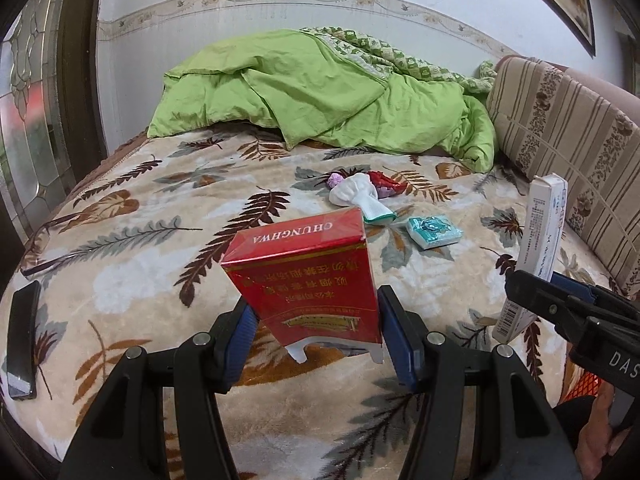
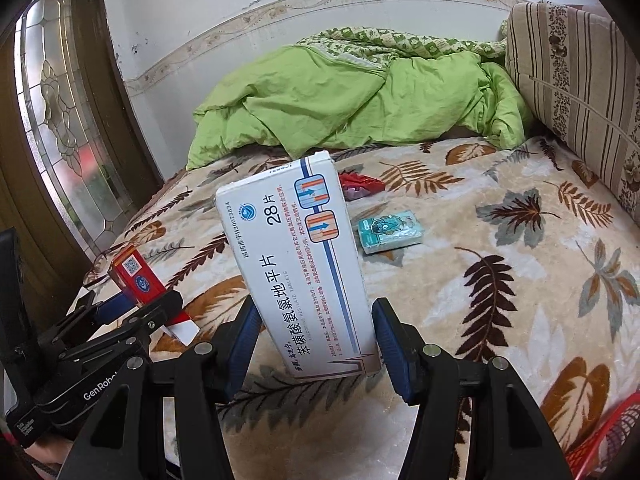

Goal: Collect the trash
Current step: 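Lift the white box and red CHUNGHWA pack off the bed and hold them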

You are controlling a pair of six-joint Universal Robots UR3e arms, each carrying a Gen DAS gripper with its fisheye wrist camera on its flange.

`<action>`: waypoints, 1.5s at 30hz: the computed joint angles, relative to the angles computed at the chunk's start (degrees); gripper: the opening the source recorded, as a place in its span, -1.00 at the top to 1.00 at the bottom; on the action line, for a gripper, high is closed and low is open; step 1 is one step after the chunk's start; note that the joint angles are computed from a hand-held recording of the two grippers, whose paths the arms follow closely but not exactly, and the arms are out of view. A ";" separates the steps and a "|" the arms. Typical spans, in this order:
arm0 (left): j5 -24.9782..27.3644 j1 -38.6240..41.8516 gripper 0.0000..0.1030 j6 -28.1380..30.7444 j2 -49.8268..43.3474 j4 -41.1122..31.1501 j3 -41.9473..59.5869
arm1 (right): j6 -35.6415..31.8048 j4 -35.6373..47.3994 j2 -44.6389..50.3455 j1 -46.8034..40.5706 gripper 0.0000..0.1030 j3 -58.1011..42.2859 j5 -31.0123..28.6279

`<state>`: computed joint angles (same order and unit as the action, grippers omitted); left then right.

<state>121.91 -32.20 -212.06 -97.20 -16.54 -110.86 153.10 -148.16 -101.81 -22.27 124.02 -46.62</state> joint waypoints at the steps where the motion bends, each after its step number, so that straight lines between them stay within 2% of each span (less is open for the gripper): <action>1: -0.21 0.07 -0.12 0.16 -0.03 0.21 -0.05 | -0.05 -0.12 -0.12 0.12 -0.18 0.08 -0.09; 21: -1.70 0.63 -0.12 1.19 -1.48 1.05 0.60 | -0.73 1.87 -1.56 -1.12 -0.18 0.22 2.60; 45: 1.88 -2.78 -0.13 -0.13 -3.59 -2.58 5.03 | -1.72 7.18 -5.30 -3.88 -0.18 -0.01 4.79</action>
<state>123.80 -34.98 -212.19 -100.79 -19.12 -105.83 151.38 -140.98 -107.11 -26.16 124.00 -41.83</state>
